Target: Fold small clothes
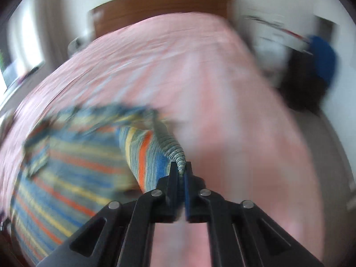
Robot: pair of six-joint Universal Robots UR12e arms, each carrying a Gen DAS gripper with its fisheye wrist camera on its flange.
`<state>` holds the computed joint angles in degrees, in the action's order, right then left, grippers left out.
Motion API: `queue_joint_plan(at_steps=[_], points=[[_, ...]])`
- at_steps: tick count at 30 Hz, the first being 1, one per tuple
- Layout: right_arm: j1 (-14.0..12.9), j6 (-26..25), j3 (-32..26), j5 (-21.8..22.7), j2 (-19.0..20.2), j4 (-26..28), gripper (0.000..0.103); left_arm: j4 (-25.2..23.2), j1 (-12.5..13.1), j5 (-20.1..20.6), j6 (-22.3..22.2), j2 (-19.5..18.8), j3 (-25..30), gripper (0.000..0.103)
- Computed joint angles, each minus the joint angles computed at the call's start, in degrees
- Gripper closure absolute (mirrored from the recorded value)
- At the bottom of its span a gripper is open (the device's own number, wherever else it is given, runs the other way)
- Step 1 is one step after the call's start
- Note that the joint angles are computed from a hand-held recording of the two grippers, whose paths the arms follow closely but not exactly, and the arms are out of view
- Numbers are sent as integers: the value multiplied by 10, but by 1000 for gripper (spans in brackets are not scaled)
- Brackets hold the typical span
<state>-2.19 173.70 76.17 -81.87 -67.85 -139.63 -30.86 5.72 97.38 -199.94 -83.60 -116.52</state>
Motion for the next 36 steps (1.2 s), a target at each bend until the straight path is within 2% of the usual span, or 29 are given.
queue_joint_plan(at_steps=[3,6,11,15,18,19,22,24,25,26,27,29,31,33,35,36], points=[[-34,51,15,-9,-11,15,99,0,-4,8,-5,-3,1,6],[-59,96,34,43,-15,39,99,5,-9,19,-3,-6,1,6],[-78,168,63,88,-13,42,99,6,-11,27,-2,-7,-1,2],[-91,216,82,139,-10,14,100,15,-8,20,-11,-8,-6,1],[-99,223,87,157,-13,10,100,9,-7,17,-12,-10,-3,1],[-98,221,85,151,-14,13,99,3,-5,12,-10,-11,-1,0],[-88,203,84,102,-25,1,92,-3,0,-1,-5,-12,0,0],[-77,177,90,61,-37,-29,92,-3,-2,1,3,-13,0,0],[-77,167,94,56,-40,-41,91,-2,-3,5,8,-13,0,0],[-74,154,95,57,-42,-52,91,-5,-4,6,12,-13,0,0],[-73,139,96,81,-42,-52,88,-12,-4,6,18,-13,3,0],[-80,131,95,137,-37,-28,78,-42,0,-3,27,-11,14,1],[-80,126,94,140,-30,19,76,-83,-4,14,30,-10,35,2],[-83,127,111,135,-36,1,78,-64,-9,25,56,-6,46,1],[-80,122,129,101,-53,-26,77,-12,-14,17,106,-11,66,1],[-78,116,138,87,-62,-37,73,3,-17,8,131,-19,81,1]])
